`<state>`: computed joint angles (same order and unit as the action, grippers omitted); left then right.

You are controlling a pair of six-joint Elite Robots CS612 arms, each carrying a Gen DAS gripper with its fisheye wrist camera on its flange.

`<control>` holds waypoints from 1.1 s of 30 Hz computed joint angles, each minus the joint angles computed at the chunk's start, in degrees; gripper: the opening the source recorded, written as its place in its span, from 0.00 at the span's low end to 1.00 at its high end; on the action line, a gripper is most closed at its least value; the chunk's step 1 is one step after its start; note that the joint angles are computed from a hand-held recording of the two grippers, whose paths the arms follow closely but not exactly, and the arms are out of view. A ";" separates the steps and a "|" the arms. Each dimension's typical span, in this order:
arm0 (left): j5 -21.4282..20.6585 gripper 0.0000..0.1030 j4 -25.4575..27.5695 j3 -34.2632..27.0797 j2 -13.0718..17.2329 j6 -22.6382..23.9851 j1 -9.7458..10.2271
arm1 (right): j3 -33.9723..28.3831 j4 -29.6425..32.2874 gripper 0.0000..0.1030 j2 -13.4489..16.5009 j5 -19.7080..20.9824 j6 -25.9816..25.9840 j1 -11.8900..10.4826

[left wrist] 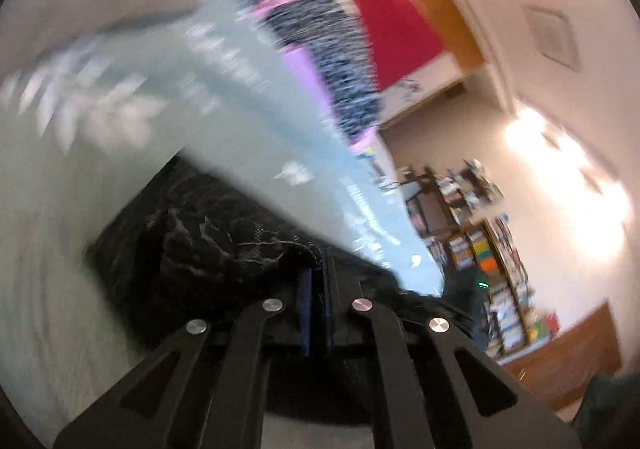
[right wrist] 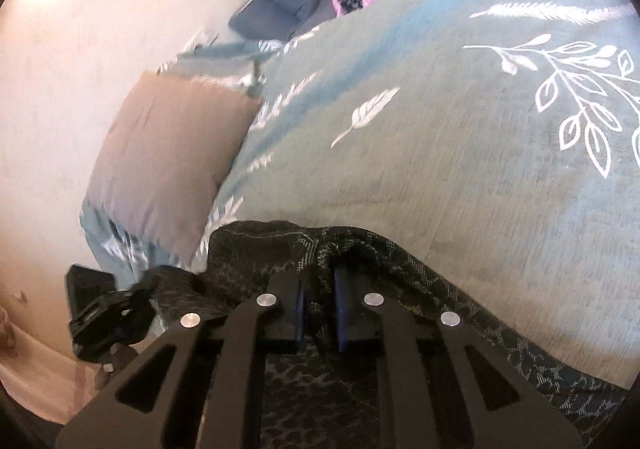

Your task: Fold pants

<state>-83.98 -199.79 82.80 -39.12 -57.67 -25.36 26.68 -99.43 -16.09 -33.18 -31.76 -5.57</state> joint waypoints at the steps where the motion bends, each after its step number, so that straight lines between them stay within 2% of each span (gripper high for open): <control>1: 0.18 0.03 -0.64 -0.32 -0.03 1.96 -0.11 | -0.73 -0.34 0.11 0.49 -0.02 1.25 -0.01; 3: 0.37 0.03 -1.86 -1.22 -0.06 8.25 -0.13 | -1.58 -2.11 0.12 1.15 -2.23 2.98 0.28; 5: -0.24 0.04 -0.80 -1.37 -0.09 14.20 0.02 | -0.51 -4.98 0.17 0.82 -5.40 4.01 0.72; 6: -0.91 0.04 0.39 -1.47 -0.02 15.04 0.18 | -0.29 -5.23 0.19 0.75 -6.21 3.96 0.85; 7: -2.00 0.04 1.84 -1.18 0.10 15.28 0.43 | 0.45 -5.80 0.28 0.38 -7.26 3.57 0.94; 8: -3.60 0.04 3.74 -0.36 0.17 14.41 0.86 | 2.01 -7.55 0.45 -0.37 -8.28 3.54 0.98; 10: -4.87 0.04 7.25 1.60 -0.01 11.18 1.15 | 6.68 -13.32 0.61 -2.56 -9.68 3.41 0.81; 11: -4.94 0.04 8.21 2.53 -0.11 9.77 1.10 | 9.20 -16.29 0.65 -3.84 -11.15 2.73 0.74; 14: -5.24 0.04 7.94 6.19 -0.71 5.04 0.72 | 15.02 -24.18 0.70 -6.66 -15.19 3.32 0.48; 16: -5.10 0.05 7.12 7.40 -0.97 4.67 0.53 | 18.22 -29.22 0.71 -8.09 -16.91 6.15 0.05; 18: -4.34 0.05 7.47 7.94 -1.45 4.89 0.25 | 21.40 -33.13 0.71 -9.65 -17.23 6.93 -0.29; 20: -3.29 0.05 9.16 7.78 -1.99 5.12 0.15 | 25.60 -35.64 0.71 -11.93 -15.65 5.16 -0.67; 23: -1.18 0.10 13.34 7.37 -3.16 5.78 -0.28 | 30.44 -35.47 0.71 -14.69 -13.84 -0.10 -0.83; 25: 0.77 0.13 15.25 6.68 -3.76 5.65 -0.65 | 31.46 -34.08 0.71 -15.21 -13.08 -0.55 -0.70; 26: 3.58 0.19 16.63 6.56 -4.25 5.60 -1.15 | 31.74 -33.56 0.71 -15.30 -12.93 -0.79 -0.65; 27: 4.66 0.24 17.33 6.24 -4.44 5.20 -1.23 | 32.12 -33.93 0.71 -15.37 -13.42 -0.76 -0.53; 28: 5.53 0.38 17.10 6.15 -4.52 4.09 -1.36 | 32.39 -34.15 0.71 -15.45 -13.96 -0.66 -0.33; 29: 6.92 0.44 17.45 6.15 -4.64 3.02 -1.53 | 32.59 -33.62 0.71 -15.47 -14.39 -1.06 -0.18; 31: 9.19 0.44 18.90 6.16 -5.11 2.03 -1.75 | 33.03 -32.35 0.71 -15.37 -15.86 -2.41 0.16; 33: 11.85 0.44 21.34 6.06 -5.72 0.75 -2.16 | 33.64 -31.77 0.71 -15.34 -20.06 -3.08 0.72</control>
